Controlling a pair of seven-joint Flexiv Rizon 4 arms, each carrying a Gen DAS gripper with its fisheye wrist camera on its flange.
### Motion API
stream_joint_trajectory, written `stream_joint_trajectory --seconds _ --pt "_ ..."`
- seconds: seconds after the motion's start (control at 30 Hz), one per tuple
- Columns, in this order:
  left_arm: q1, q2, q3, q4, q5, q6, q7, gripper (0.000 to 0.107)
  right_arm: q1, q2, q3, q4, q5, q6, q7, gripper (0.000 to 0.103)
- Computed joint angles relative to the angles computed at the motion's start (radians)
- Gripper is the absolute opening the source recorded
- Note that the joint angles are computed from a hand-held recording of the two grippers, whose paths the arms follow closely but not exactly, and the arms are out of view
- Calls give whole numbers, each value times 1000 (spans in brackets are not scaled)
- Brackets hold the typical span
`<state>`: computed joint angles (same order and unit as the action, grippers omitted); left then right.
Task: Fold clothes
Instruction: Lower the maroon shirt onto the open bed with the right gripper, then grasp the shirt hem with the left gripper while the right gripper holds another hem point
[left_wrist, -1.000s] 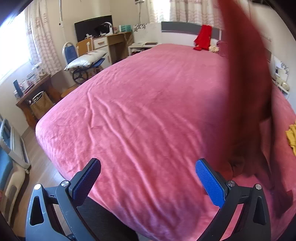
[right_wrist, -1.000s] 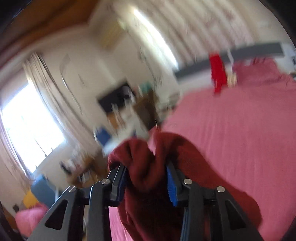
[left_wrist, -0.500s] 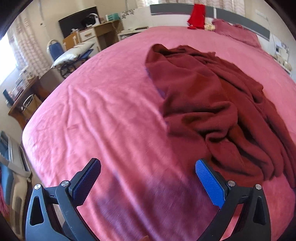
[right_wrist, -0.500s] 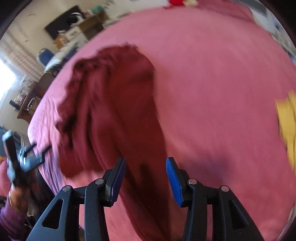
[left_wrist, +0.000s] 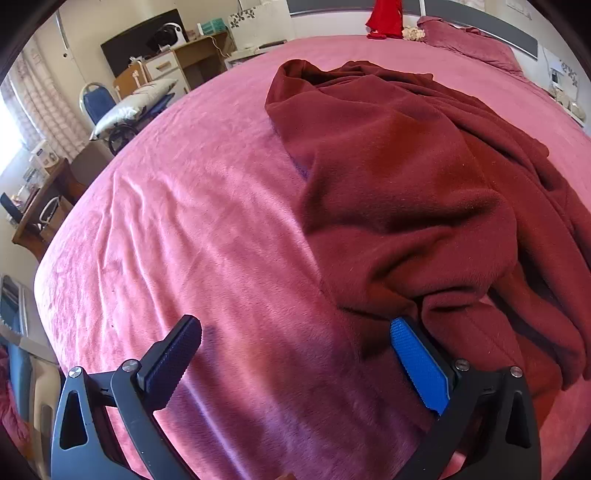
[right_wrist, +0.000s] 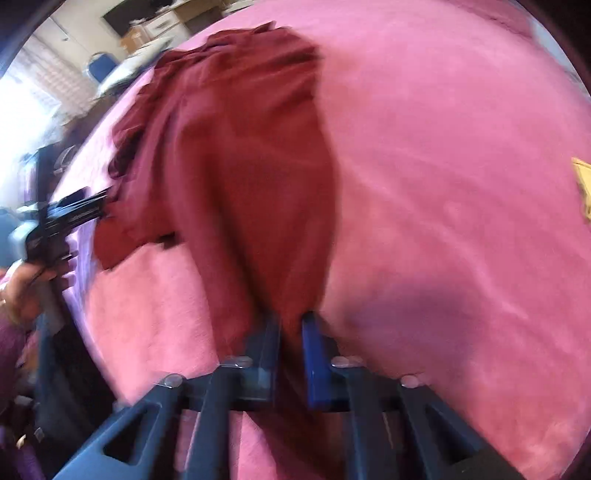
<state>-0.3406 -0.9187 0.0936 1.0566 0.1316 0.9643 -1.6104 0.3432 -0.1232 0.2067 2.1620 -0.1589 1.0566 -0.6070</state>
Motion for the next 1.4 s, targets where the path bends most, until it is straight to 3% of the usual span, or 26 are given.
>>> stream_joint_trajectory --seconds 0.07,0.13,0.3,0.43,0.47,0.5,0.53,0.57,0.67,0.7,0.77,0.8,0.9,1.03,1.23,1.3,1.4 --pt "9 12 2 7 4 9 11 103 -15 34 -3 -18 1 -72 -62 8" --pt "18 29 9 24 14 41 14 103 -33 85 -27 -27 -88 -173 -78 8" --pt "35 41 9 24 14 72 47 103 -150 158 -102 -89 -437 -444 -54 6" --pt "39 17 0 -8 -4 49 59 103 -266 105 -174 -160 -707 -571 22 7" --pt "43 11 -9 -17 -17 33 65 103 -282 83 -186 -172 -766 -623 35 12" --pt "47 3 -19 -26 -30 16 71 103 -294 56 -197 -192 -791 -658 48 23" --pt "51 -4 -27 -35 -43 0 77 103 -307 38 -205 -205 -773 -657 67 23" --pt "57 -11 -40 -39 -55 -6 87 103 -325 38 -208 -197 -734 -597 98 23" --pt "66 -30 -67 -41 -79 1 130 103 -364 76 -186 -80 -677 -200 190 26" --pt "70 -36 -79 -39 -87 6 155 103 -366 74 -173 -38 -624 -54 151 28" --pt "63 -49 -71 -45 -91 17 167 103 -331 32 -110 4 -361 137 -86 30" --pt "65 -55 -75 -52 -103 12 170 103 -306 1 -72 -3 -255 147 -197 30" --pt "79 -74 -91 -84 -148 -28 176 103 -209 -97 -28 -57 -177 53 -349 30" --pt "98 -82 -106 -101 -191 -58 183 103 -111 -178 -116 -73 -262 65 -248 33" --pt "99 -91 -112 -111 -204 -61 209 102 -70 -204 -180 -77 -357 76 -137 35" --pt "126 -79 -152 -97 -242 -82 250 90 -78 -207 -183 -71 -362 102 -121 35" --pt "195 -41 -250 -26 -345 -70 354 84 -85 -213 -193 -66 -355 142 -78 35"
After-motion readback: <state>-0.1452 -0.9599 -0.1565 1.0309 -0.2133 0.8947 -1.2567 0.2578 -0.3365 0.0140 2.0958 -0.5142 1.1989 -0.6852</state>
